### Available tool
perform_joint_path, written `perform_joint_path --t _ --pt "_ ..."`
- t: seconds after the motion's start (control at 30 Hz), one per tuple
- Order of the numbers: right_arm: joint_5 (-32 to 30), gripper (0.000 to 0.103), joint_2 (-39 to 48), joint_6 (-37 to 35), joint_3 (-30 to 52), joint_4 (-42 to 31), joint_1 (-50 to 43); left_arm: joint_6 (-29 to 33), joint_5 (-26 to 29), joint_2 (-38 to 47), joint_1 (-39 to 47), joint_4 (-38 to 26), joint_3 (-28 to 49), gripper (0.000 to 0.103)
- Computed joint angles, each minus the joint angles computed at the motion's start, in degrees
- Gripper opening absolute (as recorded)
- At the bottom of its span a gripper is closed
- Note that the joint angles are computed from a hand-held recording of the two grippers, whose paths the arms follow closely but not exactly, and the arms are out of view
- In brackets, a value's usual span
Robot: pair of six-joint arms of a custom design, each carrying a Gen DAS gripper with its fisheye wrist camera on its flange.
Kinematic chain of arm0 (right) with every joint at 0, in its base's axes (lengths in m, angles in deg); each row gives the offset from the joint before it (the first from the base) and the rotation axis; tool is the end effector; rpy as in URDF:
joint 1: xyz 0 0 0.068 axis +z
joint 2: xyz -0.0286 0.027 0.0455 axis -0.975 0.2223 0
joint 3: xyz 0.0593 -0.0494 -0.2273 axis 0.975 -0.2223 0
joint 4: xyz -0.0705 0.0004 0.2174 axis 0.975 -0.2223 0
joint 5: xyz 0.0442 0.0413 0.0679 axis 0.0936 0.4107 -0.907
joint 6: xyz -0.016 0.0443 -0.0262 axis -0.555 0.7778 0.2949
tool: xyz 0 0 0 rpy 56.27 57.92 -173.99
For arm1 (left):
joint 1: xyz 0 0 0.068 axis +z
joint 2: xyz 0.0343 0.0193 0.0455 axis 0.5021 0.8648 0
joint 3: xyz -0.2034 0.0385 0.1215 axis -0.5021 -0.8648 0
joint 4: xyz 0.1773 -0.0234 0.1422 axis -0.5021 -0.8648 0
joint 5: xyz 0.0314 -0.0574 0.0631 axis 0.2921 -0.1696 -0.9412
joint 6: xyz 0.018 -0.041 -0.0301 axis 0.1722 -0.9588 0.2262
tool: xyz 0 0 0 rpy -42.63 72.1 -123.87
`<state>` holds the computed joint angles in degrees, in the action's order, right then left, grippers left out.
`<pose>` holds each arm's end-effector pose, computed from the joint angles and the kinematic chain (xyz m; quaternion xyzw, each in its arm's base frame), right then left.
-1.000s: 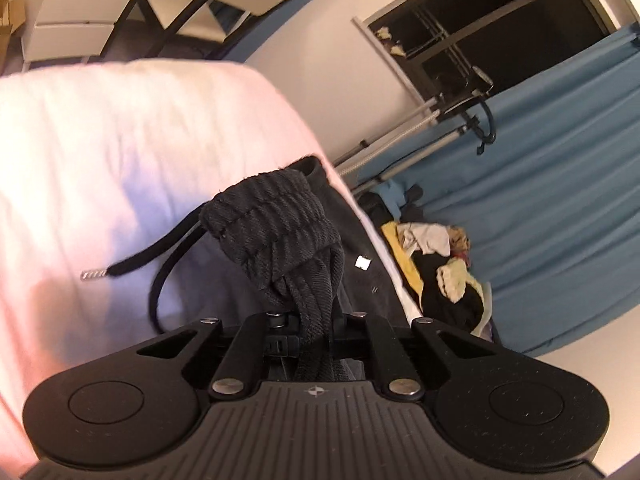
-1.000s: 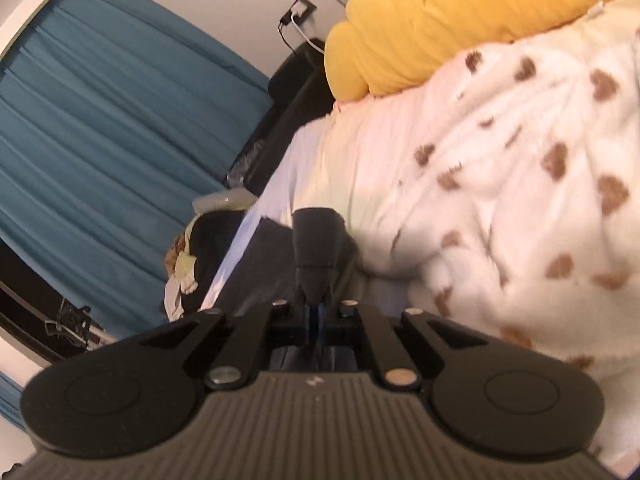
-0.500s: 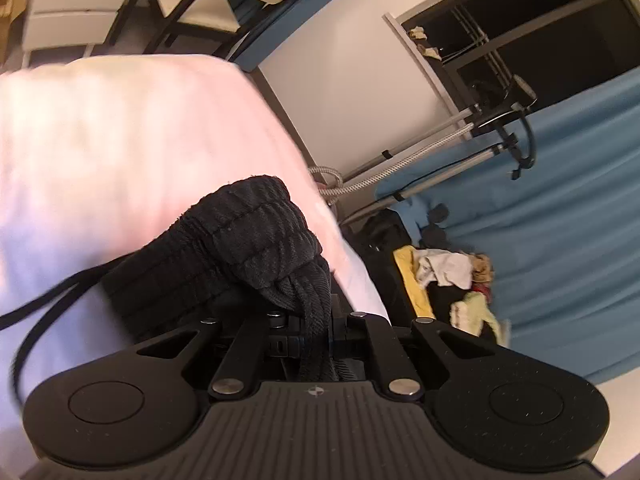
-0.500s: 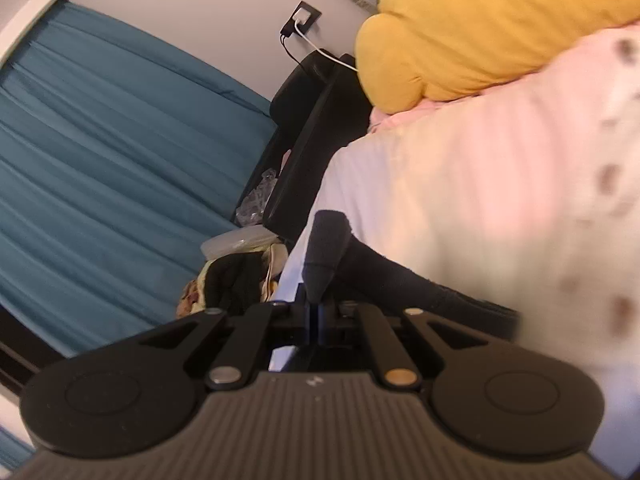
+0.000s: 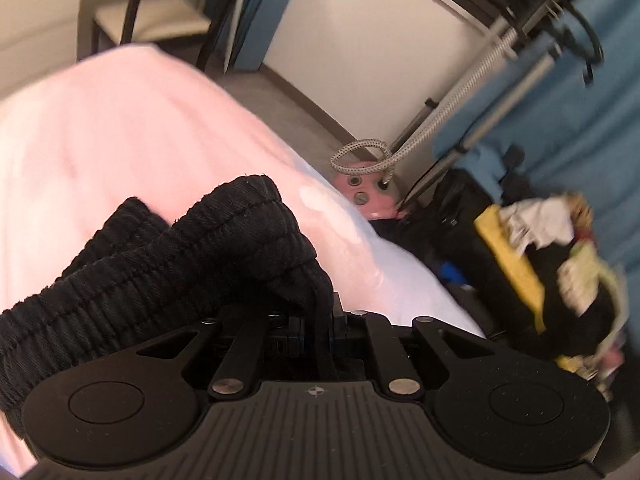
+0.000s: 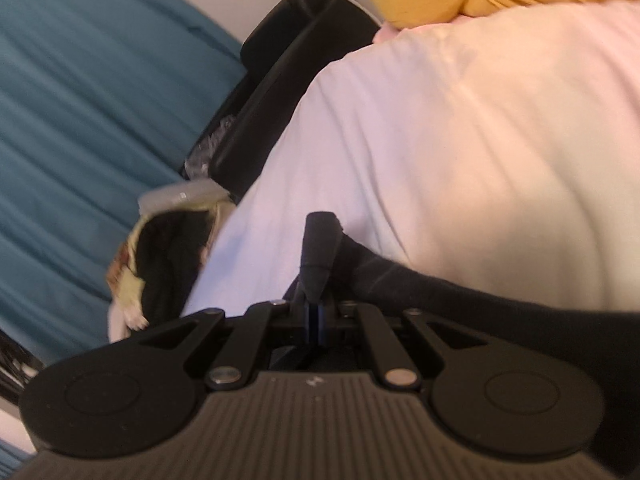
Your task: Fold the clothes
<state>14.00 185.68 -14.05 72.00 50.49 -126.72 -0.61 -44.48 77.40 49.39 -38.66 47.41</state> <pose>0.2506 -0.2653 0.1983 0.4747 0.7339 0.1771 0.4525 0.3613 0.1239 0.2886 -0.3644 0.8622 -0.0547 0.3476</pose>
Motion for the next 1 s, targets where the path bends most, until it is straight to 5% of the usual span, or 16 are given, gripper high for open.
perform_joint_path --t 0.07,0.13,0.2,0.27,0.47,0.67,0.87,1.0 --pt "1.0 0.008 0.0 -5.4 2.2 -3.0 0.9 4.2 -2.5 -2.1 -1.6 1.7 -2.6 0.013" --pt "1.2 0.015 -0.4 -10.9 3.5 -5.1 1.2 7.1 -2.8 -6.0 -2.3 4.6 -7.4 0.026" --pt "0.3 0.056 -3.2 -13.8 1.7 -5.0 0.7 9.6 -1.7 -11.7 -3.0 8.1 -13.6 0.058" --pt "0.2 0.068 -8.8 -13.6 -3.1 -3.6 -0.1 10.9 -0.3 -19.6 -4.0 12.0 -21.5 0.068" --pt "-7.3 0.068 -27.6 -13.5 -16.6 -7.3 -4.6 12.9 1.1 -45.7 -10.6 14.2 -42.0 0.079" --pt "-15.8 0.068 -45.9 -12.6 -24.1 -21.5 -10.3 -2.3 -14.0 -68.8 -39.7 5.9 -58.1 0.083" --pt "-29.3 0.077 -39.2 -21.7 -19.1 -46.7 -21.6 -20.6 -26.1 -78.6 -66.8 -4.1 -67.4 0.083" --pt "-26.1 0.079 -34.9 -21.4 -19.2 -51.1 -29.6 -22.9 -36.4 -74.8 -78.0 -7.9 -65.7 0.083"
